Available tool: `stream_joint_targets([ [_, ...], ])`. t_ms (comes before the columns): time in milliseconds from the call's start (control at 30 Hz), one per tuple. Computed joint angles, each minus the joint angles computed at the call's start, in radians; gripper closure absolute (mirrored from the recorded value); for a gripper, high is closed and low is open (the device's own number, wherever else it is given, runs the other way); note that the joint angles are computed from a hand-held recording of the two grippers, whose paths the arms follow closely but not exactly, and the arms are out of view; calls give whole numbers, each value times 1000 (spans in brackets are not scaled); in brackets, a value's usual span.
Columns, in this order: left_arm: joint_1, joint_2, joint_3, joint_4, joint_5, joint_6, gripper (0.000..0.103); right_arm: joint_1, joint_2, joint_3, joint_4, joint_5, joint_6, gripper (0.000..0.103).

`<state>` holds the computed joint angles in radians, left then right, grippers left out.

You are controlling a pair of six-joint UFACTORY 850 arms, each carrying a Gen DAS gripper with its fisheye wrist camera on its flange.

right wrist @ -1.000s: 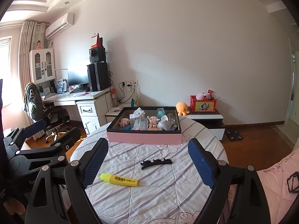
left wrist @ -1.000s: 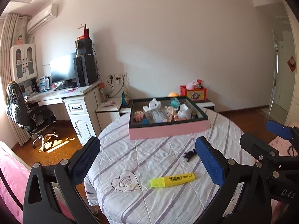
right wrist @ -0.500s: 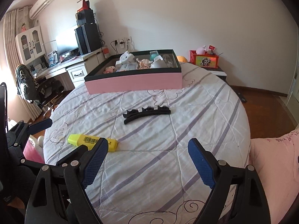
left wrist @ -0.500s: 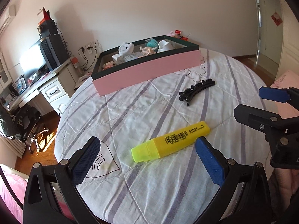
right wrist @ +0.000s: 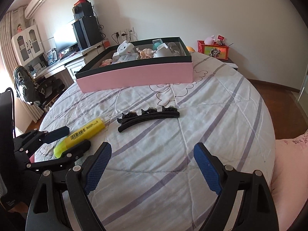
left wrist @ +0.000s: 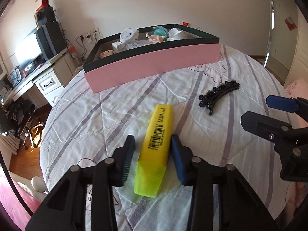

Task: Organize rigid objects
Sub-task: 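Grasp the yellow highlighter with the left tool while the right grasps the black hair clip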

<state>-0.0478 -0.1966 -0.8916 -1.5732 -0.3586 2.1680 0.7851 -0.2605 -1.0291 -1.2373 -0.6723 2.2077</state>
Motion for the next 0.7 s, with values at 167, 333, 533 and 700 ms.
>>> stream_joint_targets([
  [167, -2, -38, -48, 14, 32, -127, 77, -42, -48, -56, 54, 54, -63, 14],
  [333, -9, -58, -73, 46, 32, -174, 76, -80, -100, -124, 162, 55, -133, 13],
  [533, 2, -76, -96, 117, -2, -240, 76, -105, -164, -208, 239, 41, -271, 0],
  [700, -4, -80, -103, 121, 1, -235, 76, -117, -167, -215, 242, 32, -327, 6],
])
